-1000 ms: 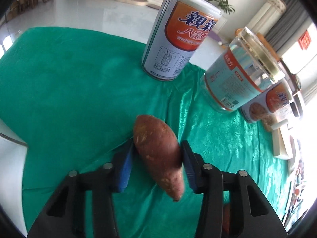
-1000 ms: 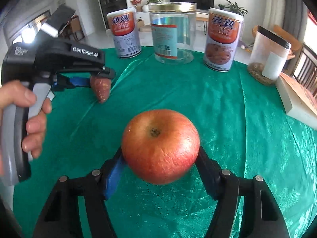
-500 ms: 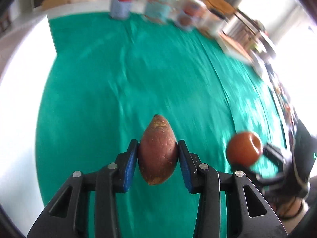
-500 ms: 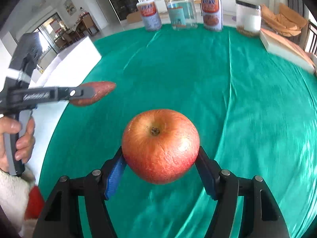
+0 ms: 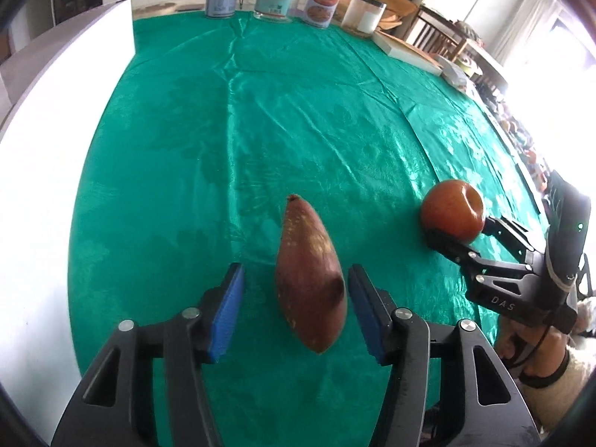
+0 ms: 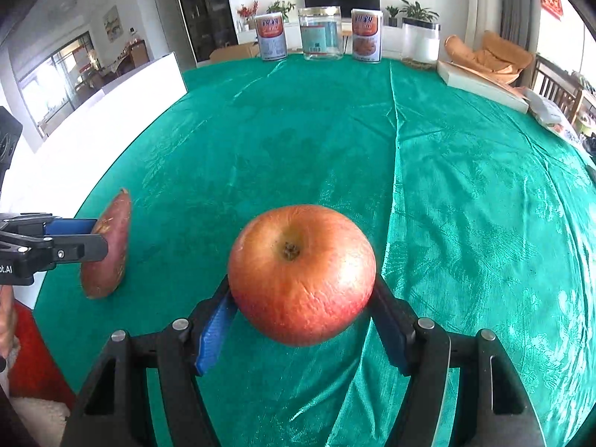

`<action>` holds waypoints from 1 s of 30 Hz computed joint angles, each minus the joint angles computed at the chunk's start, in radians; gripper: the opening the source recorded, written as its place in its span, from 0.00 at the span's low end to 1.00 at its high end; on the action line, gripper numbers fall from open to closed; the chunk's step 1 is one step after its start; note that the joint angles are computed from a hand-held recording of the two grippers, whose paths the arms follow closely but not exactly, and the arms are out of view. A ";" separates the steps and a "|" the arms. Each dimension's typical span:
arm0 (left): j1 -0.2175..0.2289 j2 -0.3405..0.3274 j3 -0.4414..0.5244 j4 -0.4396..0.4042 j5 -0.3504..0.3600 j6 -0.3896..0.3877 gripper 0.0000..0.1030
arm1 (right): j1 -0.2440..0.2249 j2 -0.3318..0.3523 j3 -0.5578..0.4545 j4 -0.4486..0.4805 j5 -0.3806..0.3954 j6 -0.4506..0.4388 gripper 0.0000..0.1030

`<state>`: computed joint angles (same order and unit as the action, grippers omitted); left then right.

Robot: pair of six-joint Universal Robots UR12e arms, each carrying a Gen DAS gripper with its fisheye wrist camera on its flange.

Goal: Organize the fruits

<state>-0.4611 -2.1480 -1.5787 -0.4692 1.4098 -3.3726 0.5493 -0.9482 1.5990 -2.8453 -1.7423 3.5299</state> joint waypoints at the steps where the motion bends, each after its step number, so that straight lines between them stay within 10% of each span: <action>1: 0.000 0.003 -0.006 0.007 0.003 0.002 0.65 | 0.002 -0.001 0.003 -0.002 -0.003 0.006 0.67; 19: -0.111 -0.017 -0.038 0.048 0.322 -0.044 0.97 | 0.062 -0.046 0.078 0.041 -0.148 0.085 0.88; 30: -0.110 -0.019 -0.055 0.101 0.324 -0.036 1.00 | 0.074 -0.024 0.089 -0.050 -0.191 0.073 1.00</action>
